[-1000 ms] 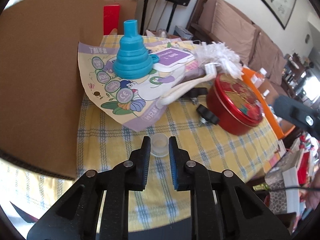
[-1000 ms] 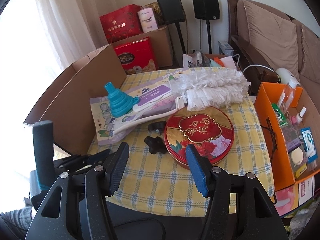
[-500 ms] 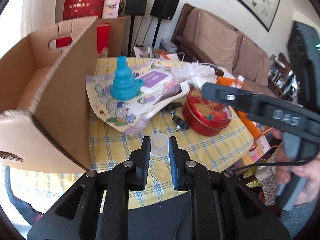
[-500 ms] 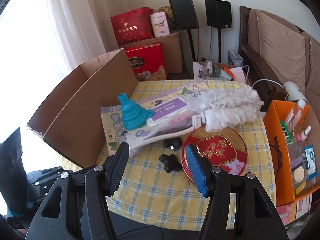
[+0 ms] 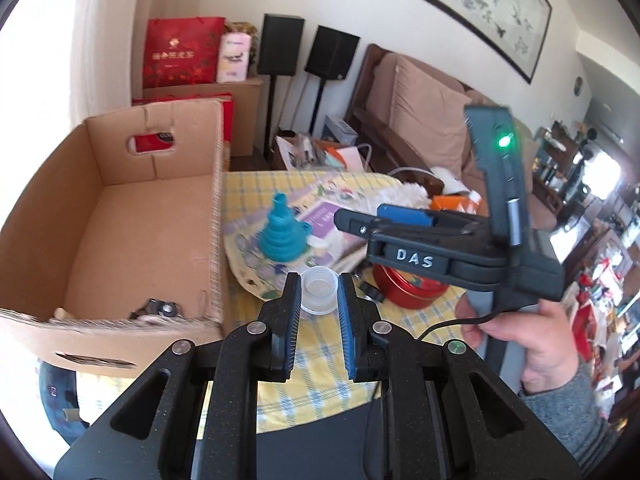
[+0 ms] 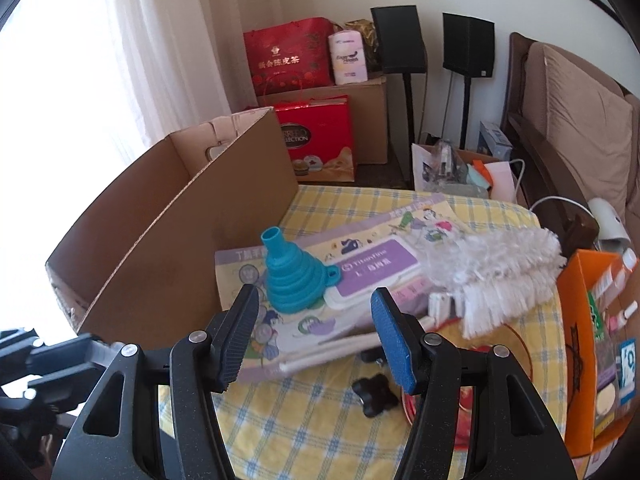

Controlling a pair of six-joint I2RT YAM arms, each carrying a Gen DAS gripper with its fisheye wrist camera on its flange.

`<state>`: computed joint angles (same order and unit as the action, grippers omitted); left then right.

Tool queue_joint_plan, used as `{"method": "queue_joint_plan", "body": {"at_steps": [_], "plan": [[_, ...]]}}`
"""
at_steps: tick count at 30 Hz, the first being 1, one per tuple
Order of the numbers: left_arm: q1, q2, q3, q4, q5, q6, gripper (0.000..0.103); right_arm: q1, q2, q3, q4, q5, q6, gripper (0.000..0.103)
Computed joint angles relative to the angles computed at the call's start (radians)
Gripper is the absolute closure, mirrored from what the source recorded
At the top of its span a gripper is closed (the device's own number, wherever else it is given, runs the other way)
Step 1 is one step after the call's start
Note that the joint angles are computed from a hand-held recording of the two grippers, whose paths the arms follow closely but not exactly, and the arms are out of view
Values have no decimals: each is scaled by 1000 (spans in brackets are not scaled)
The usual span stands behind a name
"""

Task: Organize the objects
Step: 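Carry the clear cup over the box while the right gripper grasps the blue funnel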

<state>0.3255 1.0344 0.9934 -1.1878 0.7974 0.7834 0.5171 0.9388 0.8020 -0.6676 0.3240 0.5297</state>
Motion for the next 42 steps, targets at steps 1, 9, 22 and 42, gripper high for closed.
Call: {"method": "queue_joint_plan", "body": {"at_steps": [1,9,22,42], "plan": [[8,11,11,2,1,-3,86,-14,25,6,21,-16,-10,45],[46,129,95,16,4,-26,86,-51,201,62,139,-80,-77,53],[74,222,150,34,7,-35,86,-62,401,104,251,-104,-137,62],[109,349,255,14,10,-31,86,-79,360,137,213,-88,-138,72]]}}
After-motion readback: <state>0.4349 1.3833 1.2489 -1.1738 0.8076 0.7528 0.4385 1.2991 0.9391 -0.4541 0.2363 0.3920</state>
